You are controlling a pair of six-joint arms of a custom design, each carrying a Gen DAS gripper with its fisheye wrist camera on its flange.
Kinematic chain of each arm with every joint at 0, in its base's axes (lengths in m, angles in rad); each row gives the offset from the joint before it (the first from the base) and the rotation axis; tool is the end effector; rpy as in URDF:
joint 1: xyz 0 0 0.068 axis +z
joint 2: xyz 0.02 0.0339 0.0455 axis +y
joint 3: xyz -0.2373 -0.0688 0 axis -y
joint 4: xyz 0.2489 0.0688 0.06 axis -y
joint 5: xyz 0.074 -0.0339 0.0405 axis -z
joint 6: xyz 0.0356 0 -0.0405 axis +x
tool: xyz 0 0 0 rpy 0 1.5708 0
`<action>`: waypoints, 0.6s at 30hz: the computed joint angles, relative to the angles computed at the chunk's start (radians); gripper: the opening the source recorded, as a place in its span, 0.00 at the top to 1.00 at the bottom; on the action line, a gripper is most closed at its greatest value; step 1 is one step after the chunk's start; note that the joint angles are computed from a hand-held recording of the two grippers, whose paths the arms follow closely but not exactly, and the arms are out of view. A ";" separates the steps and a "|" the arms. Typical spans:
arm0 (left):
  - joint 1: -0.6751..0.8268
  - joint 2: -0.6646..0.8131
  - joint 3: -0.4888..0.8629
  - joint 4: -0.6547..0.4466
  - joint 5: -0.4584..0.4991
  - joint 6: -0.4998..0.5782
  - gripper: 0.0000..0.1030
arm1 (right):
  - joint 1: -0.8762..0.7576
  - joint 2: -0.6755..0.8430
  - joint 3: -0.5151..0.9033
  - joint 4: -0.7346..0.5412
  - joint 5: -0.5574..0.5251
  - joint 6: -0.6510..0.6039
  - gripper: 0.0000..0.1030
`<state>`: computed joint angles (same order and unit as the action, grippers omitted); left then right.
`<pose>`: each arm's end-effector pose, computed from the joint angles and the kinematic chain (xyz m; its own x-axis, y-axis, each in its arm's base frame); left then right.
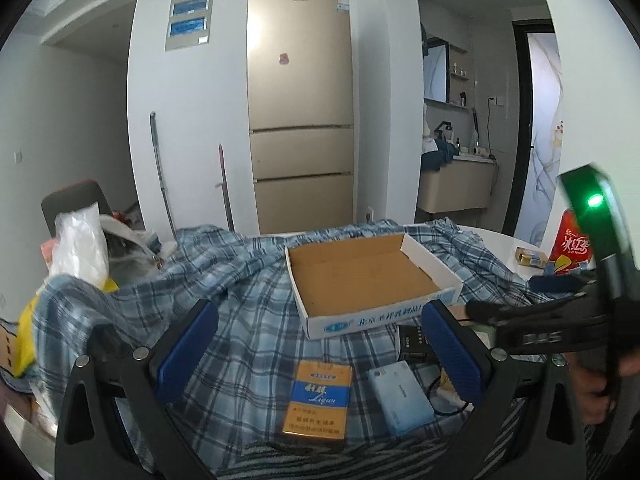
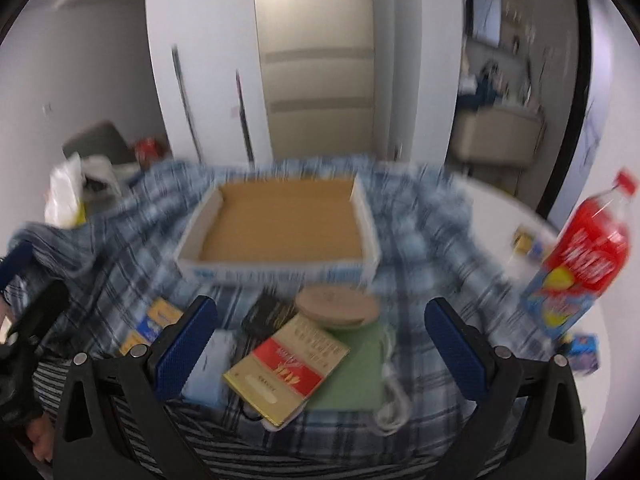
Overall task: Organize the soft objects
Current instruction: 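Lower the right gripper onto the red-and-gold pack and grasp it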
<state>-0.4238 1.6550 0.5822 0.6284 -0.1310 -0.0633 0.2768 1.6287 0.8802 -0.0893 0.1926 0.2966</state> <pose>0.2847 -0.1233 0.1130 -0.4101 0.1162 -0.9046 0.2748 0.9615 -0.0011 0.3191 0.0836 0.1440 -0.7261 0.0920 -0.6815 0.0702 0.9958 0.0595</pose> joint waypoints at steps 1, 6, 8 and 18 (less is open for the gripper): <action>0.002 0.020 0.006 0.009 -0.003 0.000 0.00 | -0.001 0.040 0.024 -0.010 0.005 0.010 0.00; 0.019 0.122 0.071 -0.021 0.018 -0.009 0.02 | -0.024 0.185 0.113 -0.065 -0.024 0.054 0.00; 0.021 0.150 0.089 -0.031 0.016 -0.010 0.03 | -0.013 0.224 0.148 -0.097 -0.009 0.062 0.00; 0.034 0.194 0.117 -0.050 0.019 -0.026 0.03 | 0.020 0.294 0.194 -0.153 0.009 0.001 0.00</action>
<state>-0.3898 1.8495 0.6996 0.5780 -0.1121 -0.0892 0.2972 1.9232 1.0738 -0.2425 0.2018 0.2972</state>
